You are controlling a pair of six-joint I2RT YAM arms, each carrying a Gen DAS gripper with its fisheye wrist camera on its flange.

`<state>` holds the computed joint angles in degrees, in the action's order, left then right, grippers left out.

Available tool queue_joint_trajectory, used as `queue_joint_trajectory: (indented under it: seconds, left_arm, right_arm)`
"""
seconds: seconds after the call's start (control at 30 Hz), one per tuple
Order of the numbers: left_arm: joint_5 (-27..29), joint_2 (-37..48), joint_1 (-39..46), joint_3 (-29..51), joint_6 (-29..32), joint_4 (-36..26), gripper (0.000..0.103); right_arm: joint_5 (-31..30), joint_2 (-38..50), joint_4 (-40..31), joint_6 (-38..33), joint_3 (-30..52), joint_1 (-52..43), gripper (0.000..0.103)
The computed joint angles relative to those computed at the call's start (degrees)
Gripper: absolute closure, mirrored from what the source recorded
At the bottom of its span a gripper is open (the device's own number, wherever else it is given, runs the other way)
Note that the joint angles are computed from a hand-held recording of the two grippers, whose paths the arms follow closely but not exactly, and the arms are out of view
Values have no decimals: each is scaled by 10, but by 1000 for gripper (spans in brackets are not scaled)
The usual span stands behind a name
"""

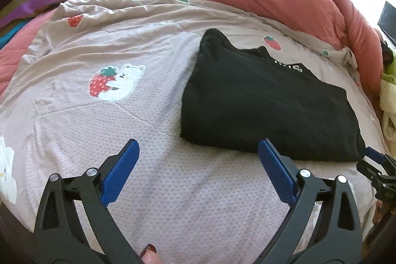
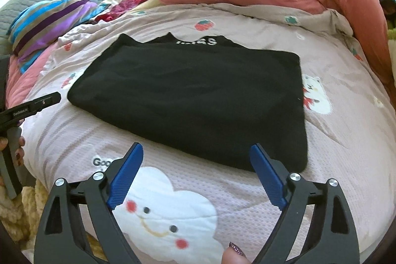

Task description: Fold small clothes

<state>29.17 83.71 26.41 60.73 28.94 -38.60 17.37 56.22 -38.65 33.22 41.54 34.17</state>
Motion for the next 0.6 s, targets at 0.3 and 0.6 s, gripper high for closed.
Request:
queue_joint_trajectory:
  seconds: [0.3, 0.6]
  left_arm:
    - [1, 17, 18, 28, -9, -4, 10]
    - [-23, 47, 21, 58, -17, 4, 10]
  right_arm:
    - [15, 57, 32, -10, 33, 38, 7]
    - [6, 127, 87, -33, 67, 65, 5]
